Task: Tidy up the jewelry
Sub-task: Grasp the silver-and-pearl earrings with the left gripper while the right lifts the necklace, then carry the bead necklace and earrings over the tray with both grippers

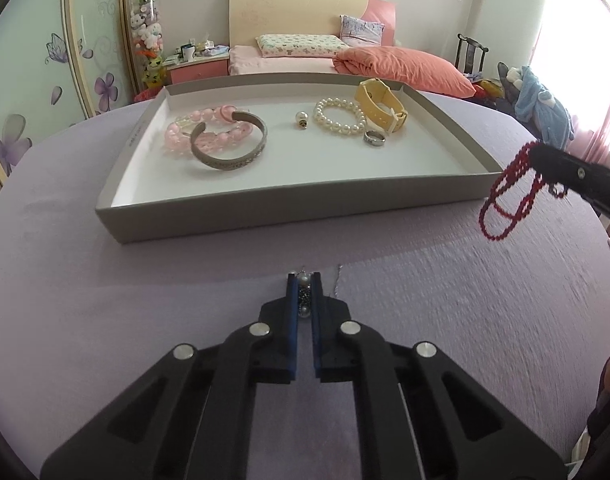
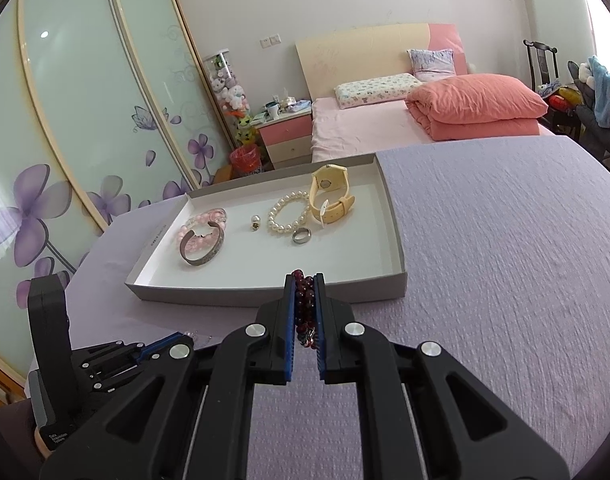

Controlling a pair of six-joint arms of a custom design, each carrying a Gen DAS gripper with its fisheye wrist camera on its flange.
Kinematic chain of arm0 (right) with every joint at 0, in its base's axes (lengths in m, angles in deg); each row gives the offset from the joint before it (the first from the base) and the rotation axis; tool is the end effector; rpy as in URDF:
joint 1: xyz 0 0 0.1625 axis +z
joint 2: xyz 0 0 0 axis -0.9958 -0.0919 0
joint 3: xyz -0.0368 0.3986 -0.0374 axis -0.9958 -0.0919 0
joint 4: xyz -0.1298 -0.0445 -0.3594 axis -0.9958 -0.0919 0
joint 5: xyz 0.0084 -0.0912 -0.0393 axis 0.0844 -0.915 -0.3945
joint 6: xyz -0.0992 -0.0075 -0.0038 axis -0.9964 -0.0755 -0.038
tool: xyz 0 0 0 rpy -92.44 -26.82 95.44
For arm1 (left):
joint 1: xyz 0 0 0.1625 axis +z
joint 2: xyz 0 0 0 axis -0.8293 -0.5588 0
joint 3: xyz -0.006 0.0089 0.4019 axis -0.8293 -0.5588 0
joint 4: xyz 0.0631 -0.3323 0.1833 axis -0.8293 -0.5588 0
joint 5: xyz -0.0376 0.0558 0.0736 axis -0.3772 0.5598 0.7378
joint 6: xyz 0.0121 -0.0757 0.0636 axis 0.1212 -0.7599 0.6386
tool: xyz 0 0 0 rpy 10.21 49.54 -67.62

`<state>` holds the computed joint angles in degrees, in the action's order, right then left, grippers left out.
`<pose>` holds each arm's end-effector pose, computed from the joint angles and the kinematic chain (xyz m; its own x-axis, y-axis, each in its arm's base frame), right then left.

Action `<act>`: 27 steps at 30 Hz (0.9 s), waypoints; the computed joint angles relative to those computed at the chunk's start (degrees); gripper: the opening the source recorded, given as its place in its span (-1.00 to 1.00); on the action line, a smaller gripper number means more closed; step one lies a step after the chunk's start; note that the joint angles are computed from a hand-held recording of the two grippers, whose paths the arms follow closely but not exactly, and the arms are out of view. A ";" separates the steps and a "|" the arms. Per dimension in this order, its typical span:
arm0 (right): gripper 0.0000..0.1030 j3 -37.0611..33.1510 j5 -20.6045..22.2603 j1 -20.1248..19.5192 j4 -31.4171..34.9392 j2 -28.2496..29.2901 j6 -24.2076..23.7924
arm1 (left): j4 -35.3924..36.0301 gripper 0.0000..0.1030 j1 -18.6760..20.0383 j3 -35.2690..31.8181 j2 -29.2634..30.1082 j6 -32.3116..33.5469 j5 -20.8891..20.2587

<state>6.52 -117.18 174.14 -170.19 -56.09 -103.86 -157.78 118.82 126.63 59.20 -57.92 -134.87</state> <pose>0.0851 -0.6336 0.2639 -0.8637 0.2293 0.4489 -0.2666 0.5480 -0.7928 -0.1921 -0.7616 0.0942 -0.6131 0.5977 -0.5166 0.7474 0.6507 -0.1341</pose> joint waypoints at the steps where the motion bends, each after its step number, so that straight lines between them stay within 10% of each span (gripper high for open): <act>1: -0.83 0.01 0.08 0.15 -0.31 -0.04 -0.18 | -0.57 -0.89 0.08 0.65 -0.67 0.56 -0.21; 27: -0.83 -4.99 0.58 3.61 -0.69 2.54 -4.43 | -6.41 -0.89 -1.32 -0.39 -7.02 1.67 -6.79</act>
